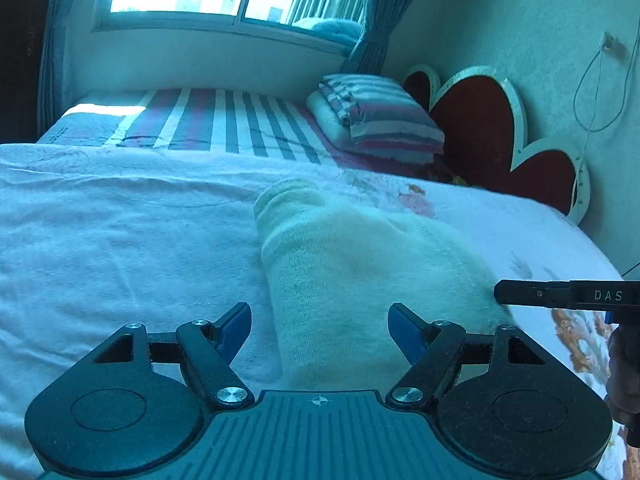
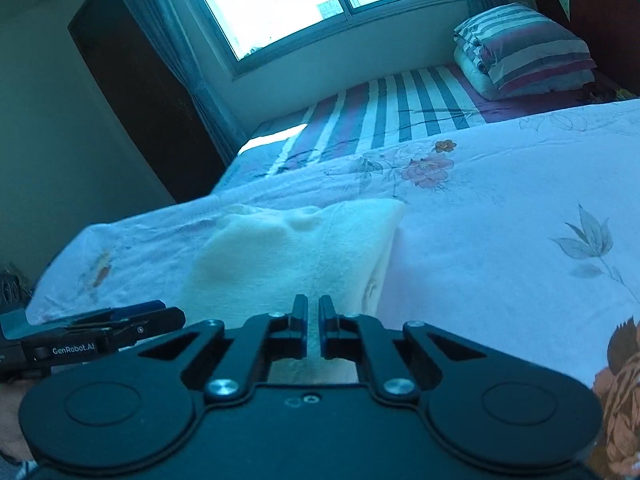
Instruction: Fold small clothes
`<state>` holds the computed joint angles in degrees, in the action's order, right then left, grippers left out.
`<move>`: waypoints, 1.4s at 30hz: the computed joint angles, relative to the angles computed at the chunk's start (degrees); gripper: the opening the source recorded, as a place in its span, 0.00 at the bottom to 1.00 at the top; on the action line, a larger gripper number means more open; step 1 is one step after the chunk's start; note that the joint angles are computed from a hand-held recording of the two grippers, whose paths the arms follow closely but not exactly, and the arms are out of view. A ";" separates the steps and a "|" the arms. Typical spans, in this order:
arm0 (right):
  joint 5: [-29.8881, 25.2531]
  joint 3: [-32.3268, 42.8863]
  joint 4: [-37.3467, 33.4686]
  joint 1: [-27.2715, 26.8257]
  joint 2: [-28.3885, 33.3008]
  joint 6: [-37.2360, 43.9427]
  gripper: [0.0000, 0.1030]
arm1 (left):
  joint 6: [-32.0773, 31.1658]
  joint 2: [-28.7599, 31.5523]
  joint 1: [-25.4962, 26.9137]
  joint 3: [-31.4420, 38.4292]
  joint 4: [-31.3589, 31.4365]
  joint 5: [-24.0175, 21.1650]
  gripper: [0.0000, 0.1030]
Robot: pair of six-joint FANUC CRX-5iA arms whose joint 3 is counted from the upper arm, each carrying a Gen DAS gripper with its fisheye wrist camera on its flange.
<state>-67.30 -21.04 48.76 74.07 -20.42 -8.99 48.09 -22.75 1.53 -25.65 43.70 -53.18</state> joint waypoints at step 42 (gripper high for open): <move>23.73 -18.02 -3.32 -4.29 -17.39 -17.77 0.60 | -5.40 9.61 5.73 -6.20 20.21 -18.64 0.69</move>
